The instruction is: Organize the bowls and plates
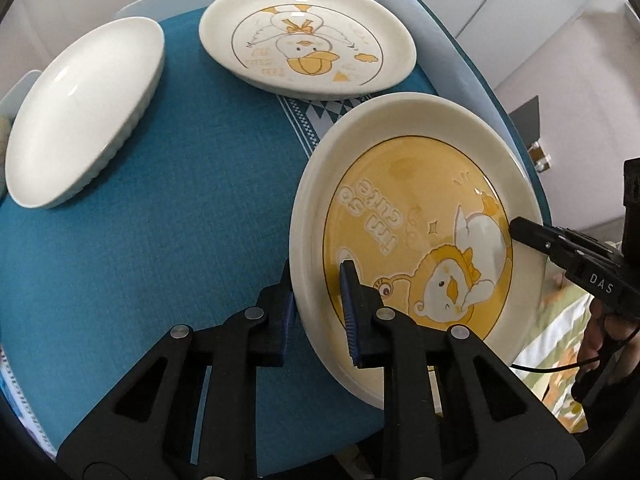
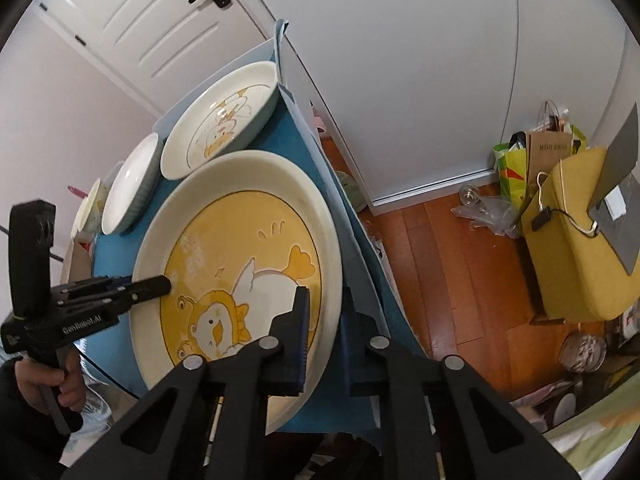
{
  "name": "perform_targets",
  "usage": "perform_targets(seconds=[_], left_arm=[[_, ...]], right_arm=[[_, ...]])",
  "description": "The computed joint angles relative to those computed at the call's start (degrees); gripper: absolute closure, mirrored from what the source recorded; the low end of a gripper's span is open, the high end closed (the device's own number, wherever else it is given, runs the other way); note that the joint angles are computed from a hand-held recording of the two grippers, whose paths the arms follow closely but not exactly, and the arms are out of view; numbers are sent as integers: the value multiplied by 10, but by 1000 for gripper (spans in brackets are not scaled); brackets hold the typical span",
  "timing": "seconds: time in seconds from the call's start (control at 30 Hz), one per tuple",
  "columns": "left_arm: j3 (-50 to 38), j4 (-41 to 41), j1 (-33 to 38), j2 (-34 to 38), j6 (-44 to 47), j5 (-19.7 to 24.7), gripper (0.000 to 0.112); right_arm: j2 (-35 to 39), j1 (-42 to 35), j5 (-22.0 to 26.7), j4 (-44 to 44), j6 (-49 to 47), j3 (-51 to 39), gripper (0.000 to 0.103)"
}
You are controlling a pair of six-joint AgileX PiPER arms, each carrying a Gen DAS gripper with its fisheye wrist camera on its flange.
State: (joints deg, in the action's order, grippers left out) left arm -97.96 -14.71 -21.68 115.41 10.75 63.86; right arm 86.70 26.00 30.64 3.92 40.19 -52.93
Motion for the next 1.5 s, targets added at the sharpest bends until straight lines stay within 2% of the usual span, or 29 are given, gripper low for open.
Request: perform_targets(seconds=[0.27, 0.43, 0.63, 0.87, 1.03, 1.17, 1.33, 1.5], left_arm=[[12, 27, -17, -11, -32, -16, 94], [65, 32, -29, -54, -46, -45, 94], [105, 21, 5, -102, -33, -47, 94], [157, 7, 61, -183, -21, -47, 94], [171, -7, 136, -238, 4, -26, 94], [172, -22, 224, -265, 56, -1, 94], [175, -37, 328, -268, 132, 18, 94], [170, -53, 428, -240, 209, 38, 94]], right_arm=[[10, 0, 31, -14, -36, -20, 91], [6, 2, 32, -33, -37, -21, 91], [4, 15, 33, -61, -33, -32, 91], [9, 41, 60, -83, -51, -88, 91], [48, 75, 94, -90, -71, -180, 91], [104, 112, 121, -95, -76, -275, 91], [208, 154, 166, -83, -83, -419, 91], [321, 197, 217, -68, -76, -566, 90]])
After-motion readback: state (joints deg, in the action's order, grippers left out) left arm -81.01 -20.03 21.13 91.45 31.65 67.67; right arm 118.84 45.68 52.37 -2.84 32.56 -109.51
